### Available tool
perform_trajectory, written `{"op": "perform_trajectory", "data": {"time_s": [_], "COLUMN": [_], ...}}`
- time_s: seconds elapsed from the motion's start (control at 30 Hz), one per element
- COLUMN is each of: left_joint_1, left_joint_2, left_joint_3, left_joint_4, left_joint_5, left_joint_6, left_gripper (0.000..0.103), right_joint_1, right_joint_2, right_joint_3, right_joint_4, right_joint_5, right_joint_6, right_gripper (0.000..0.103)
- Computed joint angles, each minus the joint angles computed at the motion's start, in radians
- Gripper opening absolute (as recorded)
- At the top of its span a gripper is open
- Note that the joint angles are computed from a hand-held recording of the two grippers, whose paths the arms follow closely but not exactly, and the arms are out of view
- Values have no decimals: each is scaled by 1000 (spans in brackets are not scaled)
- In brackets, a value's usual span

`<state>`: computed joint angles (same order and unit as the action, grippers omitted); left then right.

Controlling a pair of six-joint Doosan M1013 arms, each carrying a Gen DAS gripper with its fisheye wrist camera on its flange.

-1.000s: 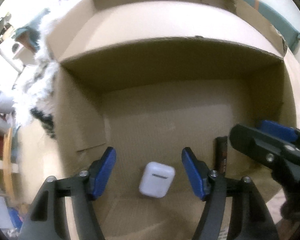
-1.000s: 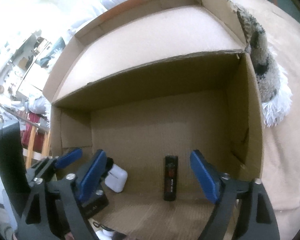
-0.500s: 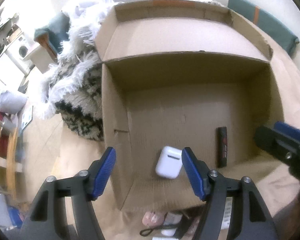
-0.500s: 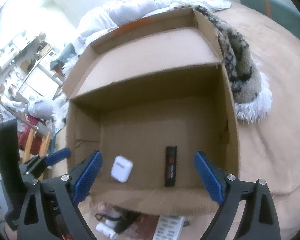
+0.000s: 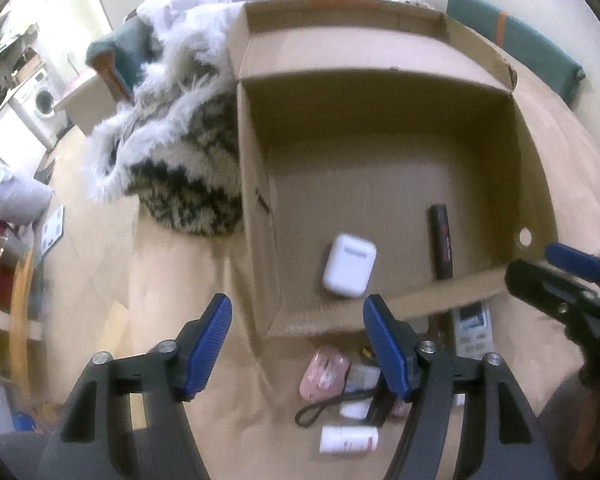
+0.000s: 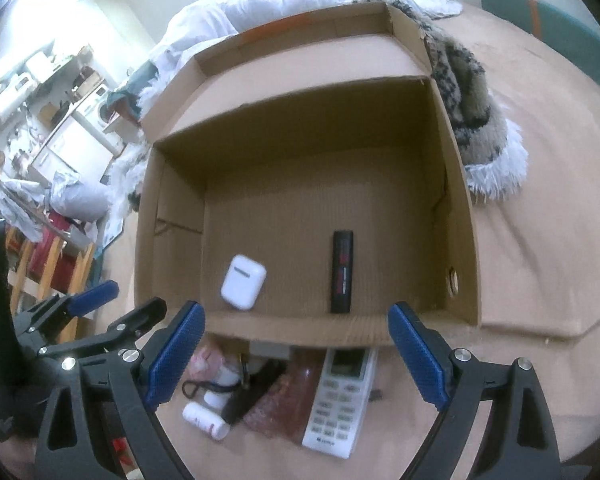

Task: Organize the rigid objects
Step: 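Withdraw both grippers from the box back toward the remaining items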

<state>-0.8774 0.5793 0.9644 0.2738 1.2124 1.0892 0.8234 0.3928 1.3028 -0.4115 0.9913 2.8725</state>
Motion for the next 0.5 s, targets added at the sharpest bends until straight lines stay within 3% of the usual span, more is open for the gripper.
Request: {"op": "perform_trajectory", "data": {"time_s": [0.33,0.5], "left_joint_1": [24,51], "left_joint_2": [-54,-69], "left_joint_3": [107,145], "left_joint_4": [-63,-115], "left_joint_5": [-18,-42], "left_joint_6": [-62,-101], "left_gripper": [65,65], "right_joint_1": [27,22], "right_joint_2": [4,-11], "right_joint_3": [8,52], "right_joint_4": [18,87], "right_joint_5": [33,-3], "right_joint_6": [43,95], "right_gripper": [99,99]}}
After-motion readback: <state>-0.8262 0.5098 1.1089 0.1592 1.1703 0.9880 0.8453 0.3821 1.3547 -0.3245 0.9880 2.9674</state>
